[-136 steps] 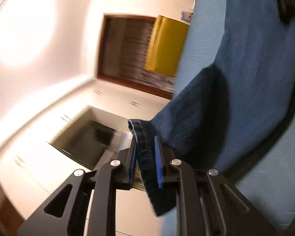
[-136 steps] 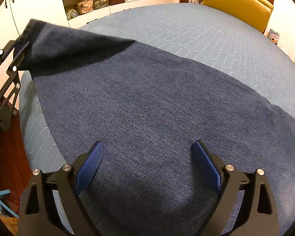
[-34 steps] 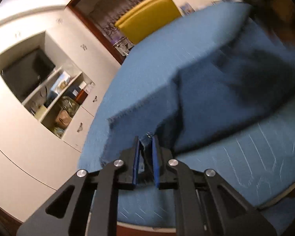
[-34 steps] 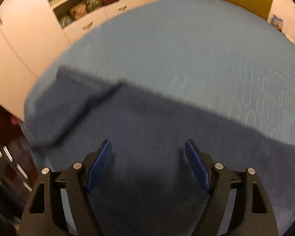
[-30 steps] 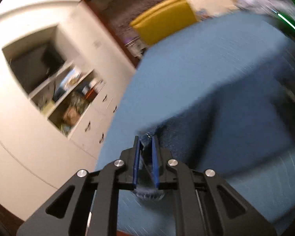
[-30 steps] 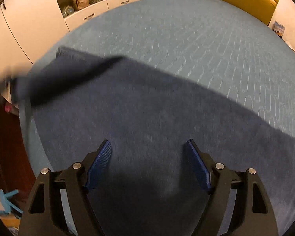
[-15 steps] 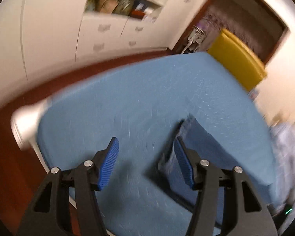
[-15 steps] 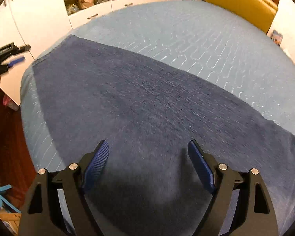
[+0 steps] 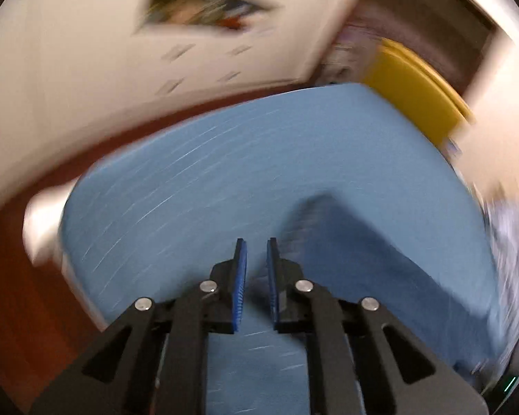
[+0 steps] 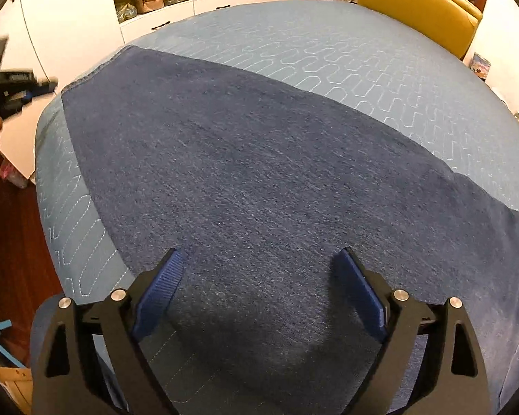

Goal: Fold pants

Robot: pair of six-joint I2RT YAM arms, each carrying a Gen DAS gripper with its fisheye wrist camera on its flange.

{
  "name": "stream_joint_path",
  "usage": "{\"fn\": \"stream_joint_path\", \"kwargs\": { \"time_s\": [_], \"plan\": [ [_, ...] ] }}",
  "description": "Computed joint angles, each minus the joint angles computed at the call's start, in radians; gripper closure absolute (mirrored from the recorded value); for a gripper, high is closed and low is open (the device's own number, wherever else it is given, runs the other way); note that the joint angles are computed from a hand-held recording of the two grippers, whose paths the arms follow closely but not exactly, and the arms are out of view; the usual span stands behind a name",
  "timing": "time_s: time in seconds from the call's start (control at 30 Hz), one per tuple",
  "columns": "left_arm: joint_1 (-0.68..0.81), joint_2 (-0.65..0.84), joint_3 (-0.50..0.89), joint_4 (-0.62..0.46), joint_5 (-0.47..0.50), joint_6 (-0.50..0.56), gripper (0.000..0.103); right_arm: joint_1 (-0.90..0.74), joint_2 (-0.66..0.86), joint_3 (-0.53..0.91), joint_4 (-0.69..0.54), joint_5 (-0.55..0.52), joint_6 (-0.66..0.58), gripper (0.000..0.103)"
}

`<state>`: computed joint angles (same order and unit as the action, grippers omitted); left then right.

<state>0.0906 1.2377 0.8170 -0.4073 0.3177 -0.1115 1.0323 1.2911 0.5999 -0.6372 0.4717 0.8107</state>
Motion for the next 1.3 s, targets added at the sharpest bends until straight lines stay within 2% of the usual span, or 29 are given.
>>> {"fn": "stream_joint_path", "kwargs": {
  "time_s": [0.07, 0.1, 0.13, 0.17, 0.23, 0.3, 0.37, 0.4, 0.47, 0.53, 0.63, 0.7, 0.77, 0.87, 0.93, 0.97, 1.03, 1.13, 1.23, 1.3],
  "plan": [
    [-0.195, 0.001, 0.031, 0.008, -0.09, 0.055, 0.08, 0.03, -0.042, -0.003, -0.048, 0.04, 0.041, 0.015],
    [-0.275, 0.026, 0.052, 0.016, -0.121, 0.07, 0.08, 0.045, -0.072, -0.007, -0.077, 0.064, 0.063, 0.015],
    [-0.369, 0.067, 0.078, 0.037, -0.174, 0.075, 0.076, 0.065, -0.11, -0.016, -0.116, 0.089, 0.096, 0.015],
    [-0.436, 0.12, 0.113, 0.046, -0.218, 0.074, 0.063, 0.081, -0.146, -0.02, -0.159, 0.117, 0.138, 0.015],
    [-0.548, 0.258, 0.198, 0.046, -0.256, 0.056, 0.058, 0.076, -0.178, -0.026, -0.198, 0.139, 0.191, 0.015],
    [-0.599, 0.362, 0.273, 0.03, -0.296, 0.039, 0.052, 0.071, -0.226, -0.049, -0.246, 0.149, 0.252, 0.015],
    [-0.643, 0.44, 0.33, 0.002, -0.363, 0.019, 0.034, 0.053, -0.282, -0.084, -0.266, 0.152, 0.291, 0.015],
    [-0.652, 0.462, 0.35, 0.005, -0.38, 0.019, 0.031, 0.035, -0.273, -0.09, -0.26, 0.153, 0.301, 0.015],
    [-0.659, 0.478, 0.326, 0.05, -0.409, 0.023, 0.012, -0.004, -0.287, -0.127, -0.221, 0.139, 0.272, 0.014],
    [-0.653, 0.509, 0.294, 0.072, -0.432, 0.015, 0.012, -0.047, -0.29, -0.154, -0.195, 0.099, 0.254, 0.014],
    [-0.598, 0.501, 0.215, 0.164, -0.358, 0.065, 0.012, -0.067, -0.294, -0.18, -0.157, 0.085, 0.245, 0.013],
    [-0.558, 0.493, 0.214, 0.147, -0.33, 0.049, 0.013, -0.06, -0.276, -0.187, -0.139, 0.093, 0.252, 0.009],
    [-0.527, 0.511, 0.247, 0.117, -0.357, 0.08, 0.015, -0.052, -0.258, -0.189, -0.131, 0.096, 0.258, 0.008],
    [-0.466, 0.513, 0.233, 0.134, -0.385, 0.109, 0.016, -0.064, -0.224, -0.177, -0.12, 0.084, 0.254, 0.006],
    [-0.393, 0.523, 0.244, 0.127, -0.359, 0.122, 0.016, -0.074, -0.207, -0.173, -0.103, 0.076, 0.254, 0.005],
    [-0.368, 0.526, 0.254, 0.119, -0.366, 0.13, 0.023, -0.072, -0.188, -0.169, -0.093, 0.079, 0.256, 0.005],
    [-0.32, 0.511, 0.272, 0.09, -0.321, 0.157, 0.034, -0.069, -0.178, -0.166, -0.091, 0.082, 0.26, 0.005],
    [-0.328, 0.45, 0.24, 0.11, -0.44, 0.153, 0.038, -0.083, -0.17, -0.16, -0.082, 0.075, 0.249, 0.005],
    [-0.366, 0.34, 0.175, 0.106, -0.434, 0.124, 0.044, -0.095, -0.201, -0.162, -0.09, 0.062, 0.226, 0.005],
    [-0.43, 0.236, 0.103, 0.111, -0.437, 0.079, 0.044, -0.09, -0.275, -0.167, -0.144, 0.059, 0.245, 0.005]
  ]
}}
